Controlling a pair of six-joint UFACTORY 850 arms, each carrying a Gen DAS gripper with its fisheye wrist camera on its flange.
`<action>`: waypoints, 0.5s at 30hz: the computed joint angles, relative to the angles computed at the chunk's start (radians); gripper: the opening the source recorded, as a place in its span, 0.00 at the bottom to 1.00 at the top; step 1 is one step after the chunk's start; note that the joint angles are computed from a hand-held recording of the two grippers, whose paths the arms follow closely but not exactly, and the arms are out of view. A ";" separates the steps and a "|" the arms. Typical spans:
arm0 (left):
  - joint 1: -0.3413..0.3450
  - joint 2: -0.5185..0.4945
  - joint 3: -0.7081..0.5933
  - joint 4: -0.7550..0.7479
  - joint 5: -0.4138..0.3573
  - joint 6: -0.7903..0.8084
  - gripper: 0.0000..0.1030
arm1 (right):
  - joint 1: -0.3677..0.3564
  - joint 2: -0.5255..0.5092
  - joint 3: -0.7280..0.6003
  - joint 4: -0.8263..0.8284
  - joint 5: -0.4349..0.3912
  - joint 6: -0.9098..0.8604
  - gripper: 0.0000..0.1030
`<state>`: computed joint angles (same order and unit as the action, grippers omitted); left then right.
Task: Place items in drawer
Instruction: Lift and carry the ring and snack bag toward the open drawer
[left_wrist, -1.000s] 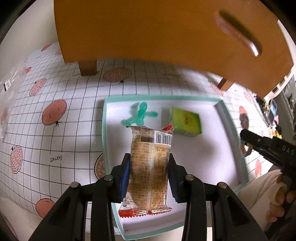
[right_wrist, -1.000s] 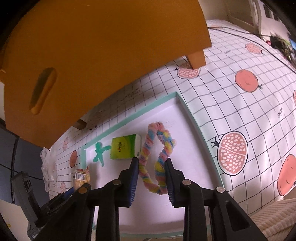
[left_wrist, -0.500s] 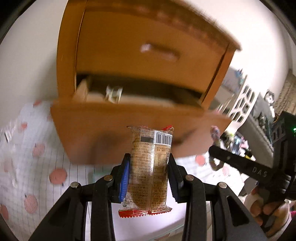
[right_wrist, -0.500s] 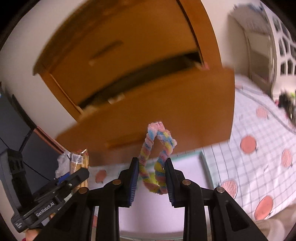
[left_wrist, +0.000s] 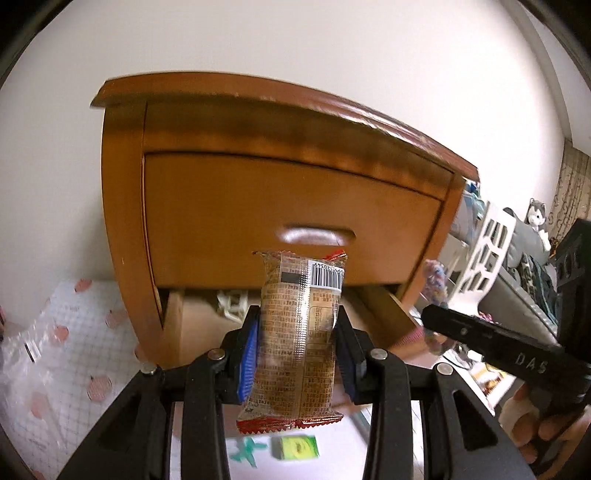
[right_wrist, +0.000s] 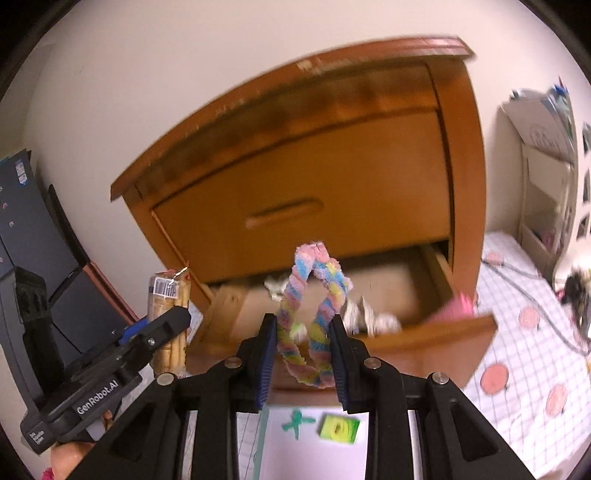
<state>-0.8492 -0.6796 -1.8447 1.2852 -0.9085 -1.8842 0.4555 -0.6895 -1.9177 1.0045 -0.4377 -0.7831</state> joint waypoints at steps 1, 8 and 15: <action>0.006 -0.005 -0.009 -0.006 -0.005 0.008 0.38 | 0.001 -0.022 -0.045 -0.040 -0.009 0.041 0.29; 0.045 -0.020 -0.023 -0.022 -0.005 0.011 0.38 | 0.005 -0.172 -0.311 -0.279 -0.073 0.305 0.29; 0.081 -0.056 -0.045 -0.111 0.015 0.043 0.38 | 0.031 -0.406 -0.682 -0.592 -0.250 0.605 0.29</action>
